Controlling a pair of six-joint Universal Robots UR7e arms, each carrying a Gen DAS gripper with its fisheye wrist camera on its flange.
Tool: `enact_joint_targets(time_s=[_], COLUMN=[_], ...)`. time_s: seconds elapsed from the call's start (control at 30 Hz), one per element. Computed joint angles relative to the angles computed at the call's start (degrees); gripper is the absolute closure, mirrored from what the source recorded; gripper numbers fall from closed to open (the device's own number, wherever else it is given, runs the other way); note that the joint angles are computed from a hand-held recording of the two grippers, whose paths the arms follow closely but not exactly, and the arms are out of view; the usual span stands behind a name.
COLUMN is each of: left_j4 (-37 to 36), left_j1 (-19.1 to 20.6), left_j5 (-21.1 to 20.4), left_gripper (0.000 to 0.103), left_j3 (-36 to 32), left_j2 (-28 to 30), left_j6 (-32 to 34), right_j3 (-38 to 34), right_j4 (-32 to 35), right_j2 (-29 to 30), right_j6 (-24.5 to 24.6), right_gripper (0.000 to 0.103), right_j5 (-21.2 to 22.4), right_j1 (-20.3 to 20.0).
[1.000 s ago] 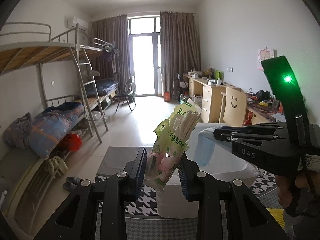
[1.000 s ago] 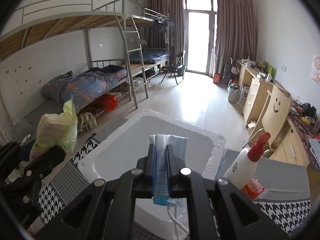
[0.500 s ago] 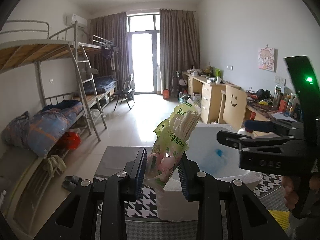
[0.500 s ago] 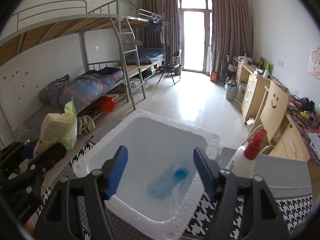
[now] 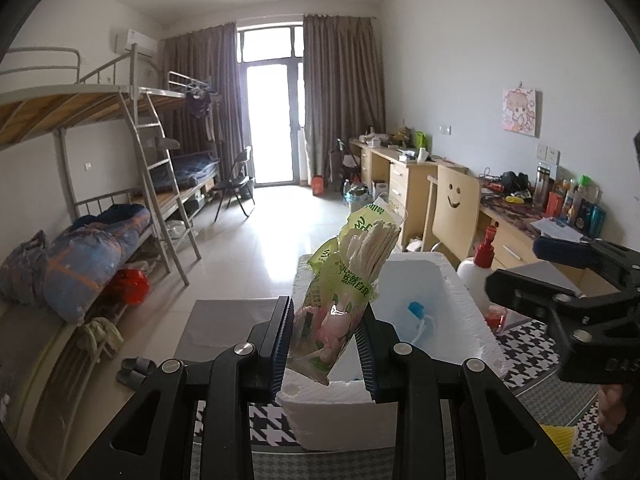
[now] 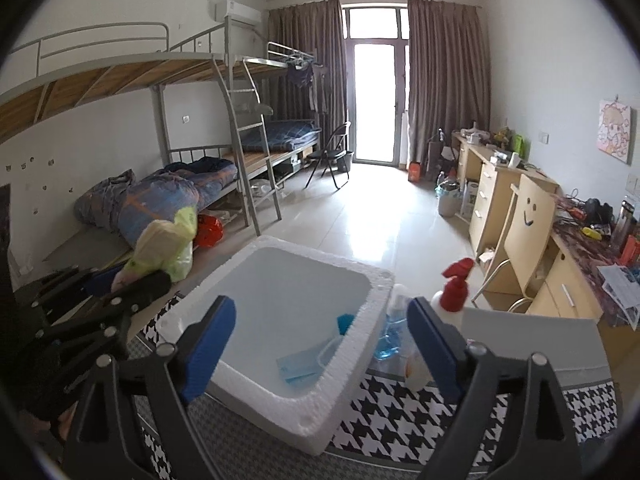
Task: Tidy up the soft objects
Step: 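Lower the cotton swab bag into the foam box and open the left tool, then move both tools back toward the yellow sponge and grey cloth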
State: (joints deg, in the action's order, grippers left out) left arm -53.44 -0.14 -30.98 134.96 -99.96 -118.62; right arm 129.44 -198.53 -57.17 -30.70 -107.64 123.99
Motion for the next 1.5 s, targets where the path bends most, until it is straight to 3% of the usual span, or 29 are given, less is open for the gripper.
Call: enact_joint_targets(time_s=[0.3, 0.53, 1.17, 1.23, 1.27, 1.4, 1.5], left_j4=[-5.8, -15.3, -27.3, -28.1, -28.1, -25.7, -26.5], left_j1=[2.7, 6.3, 13.0, 13.2, 13.4, 12.7, 11.4], left_j5=[1.8, 2.5, 2.7, 2.8, 2.7, 2.8, 2.9], left_gripper=[0.070, 0.070, 0.070, 0.067, 0.061, 0.021, 0.012], left_j3=[0.5, 1.8, 2.1, 2.2, 2.0, 1.3, 2.0], left_j2=[0.1, -0.4, 1.8, 1.7, 1.9, 2.7, 2.4], left_j6=[6.6, 14.8, 25.8, 26.4, 26.6, 24.5, 24.9], right_j3=[3.9, 7.9, 13.7, 14.0, 14.1, 14.5, 14.8], right_j4=[-4.2, -8.2, -12.2, -12.5, -12.6, -12.8, -12.9], right_j2=[-3.3, -5.5, -10.1, -10.3, -10.4, -10.9, -11.2], right_j6=[0.0, -0.8, -2.0, -2.0, -1.8, -1.8, -2.1], right_gripper=[0.013, 0.013, 0.013, 0.013, 0.013, 0.013, 0.013], right_j5=[1.0, 1.0, 1.1, 1.1, 1.2, 1.2, 1.6], right_j1=[-1.3, -2.6, -7.0, -7.3, -7.5, -8.0, -8.4])
